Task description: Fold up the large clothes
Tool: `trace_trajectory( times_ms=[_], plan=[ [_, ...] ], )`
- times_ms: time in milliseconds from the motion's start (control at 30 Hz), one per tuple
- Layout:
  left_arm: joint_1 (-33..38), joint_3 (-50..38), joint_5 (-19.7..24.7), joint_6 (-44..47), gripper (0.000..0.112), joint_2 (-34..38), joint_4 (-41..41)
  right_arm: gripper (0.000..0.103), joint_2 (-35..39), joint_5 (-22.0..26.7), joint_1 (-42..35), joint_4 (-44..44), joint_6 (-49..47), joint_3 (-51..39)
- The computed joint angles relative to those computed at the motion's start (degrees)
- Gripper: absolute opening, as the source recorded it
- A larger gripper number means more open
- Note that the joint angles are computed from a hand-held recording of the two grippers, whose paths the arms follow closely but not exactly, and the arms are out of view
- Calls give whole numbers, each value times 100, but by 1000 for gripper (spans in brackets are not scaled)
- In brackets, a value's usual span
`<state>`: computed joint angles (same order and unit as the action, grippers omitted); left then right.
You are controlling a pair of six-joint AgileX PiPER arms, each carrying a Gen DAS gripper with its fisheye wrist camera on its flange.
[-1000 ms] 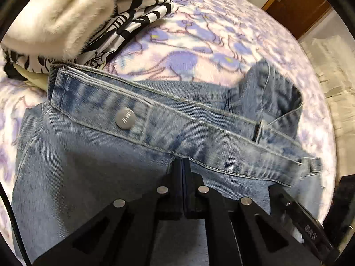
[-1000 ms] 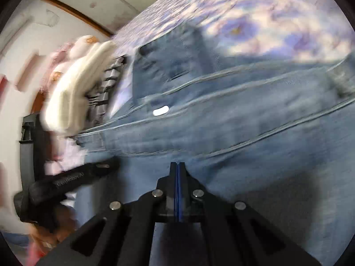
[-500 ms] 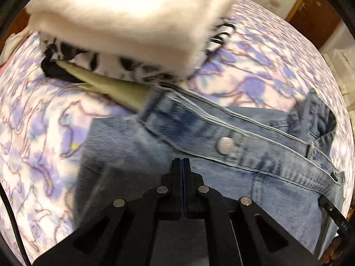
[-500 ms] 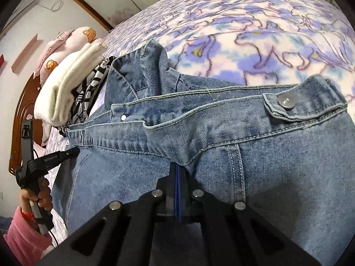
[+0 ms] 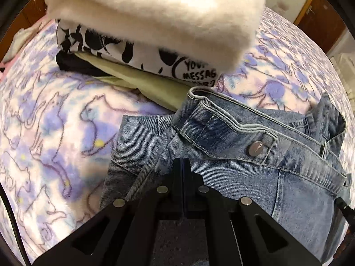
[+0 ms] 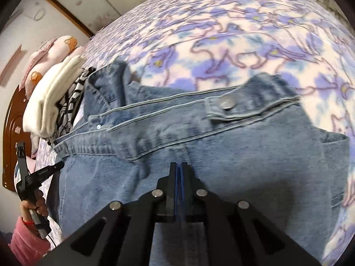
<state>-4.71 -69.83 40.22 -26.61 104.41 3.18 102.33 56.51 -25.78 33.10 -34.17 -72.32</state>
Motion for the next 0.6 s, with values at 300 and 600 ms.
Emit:
trace_trajectory(
  times_ms=[300,600],
  plan=[
    [-703,-902,662,-846,1,618,1051,32,-339,-449,-475,-740,437,-175],
    [-595,-940,708,-826,1,592,830,62,98,-508,-509,-1514,808,-621]
  ],
)
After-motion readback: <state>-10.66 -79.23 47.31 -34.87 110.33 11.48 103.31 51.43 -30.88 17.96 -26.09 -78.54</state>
